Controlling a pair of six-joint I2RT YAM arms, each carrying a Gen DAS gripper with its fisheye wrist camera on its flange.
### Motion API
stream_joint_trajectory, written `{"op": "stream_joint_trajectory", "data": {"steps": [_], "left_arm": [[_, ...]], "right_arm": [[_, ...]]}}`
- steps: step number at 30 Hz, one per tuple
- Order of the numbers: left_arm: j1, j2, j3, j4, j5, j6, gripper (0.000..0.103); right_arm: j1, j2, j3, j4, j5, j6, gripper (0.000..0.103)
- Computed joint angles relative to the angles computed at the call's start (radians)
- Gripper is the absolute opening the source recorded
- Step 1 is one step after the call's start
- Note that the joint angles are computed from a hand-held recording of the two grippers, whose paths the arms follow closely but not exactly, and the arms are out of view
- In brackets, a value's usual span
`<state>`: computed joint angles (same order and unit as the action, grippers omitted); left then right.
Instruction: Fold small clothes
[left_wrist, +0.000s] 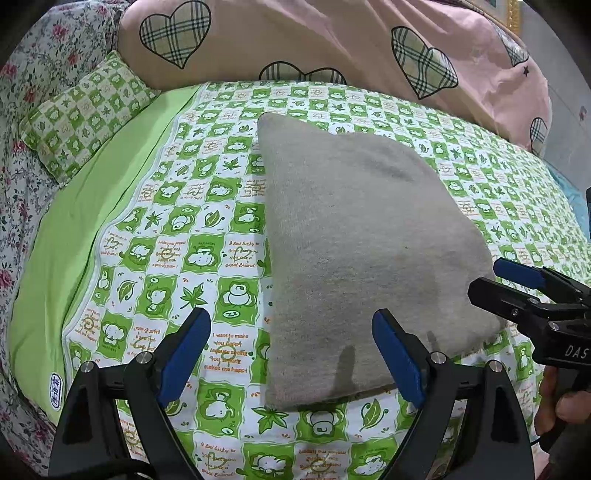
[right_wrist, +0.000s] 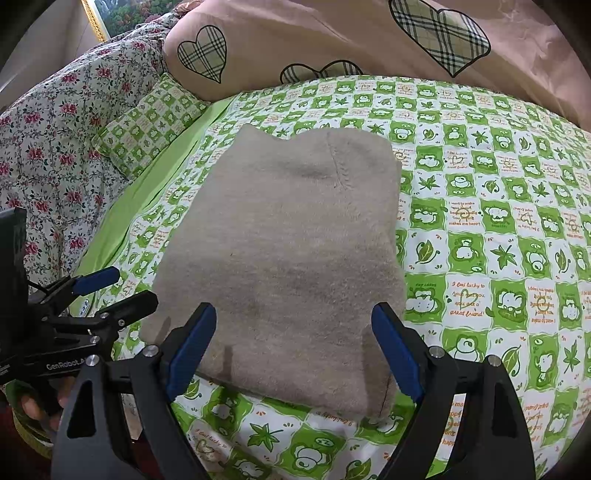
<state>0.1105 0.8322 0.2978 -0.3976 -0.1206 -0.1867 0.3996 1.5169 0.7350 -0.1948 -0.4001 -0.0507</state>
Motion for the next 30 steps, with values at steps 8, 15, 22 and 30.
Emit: {"op": "stream_joint_trajectory", "data": {"steps": [8,15,22,30], "left_arm": [[0.002,0.000,0.001,0.000,0.003,0.004,0.090],[-0.002,-0.008,0.006,-0.010,0.000,0.007,0.090],[-0.003,-0.010,0.012,-0.016,0.002,0.011,0.090],[-0.008,-0.008,0.016,-0.014,0.001,0.010,0.090]], "right_arm": [[0.004,-0.003,-0.001,-0.002,0.002,0.003,0.086],[0.008,-0.001,0.008,-0.008,0.004,-0.004,0.086],[0.004,-0.001,0.013,-0.013,0.000,-0.008,0.086],[0.007,-0.005,0.013,-0.014,0.003,-0.007,0.086]]}}
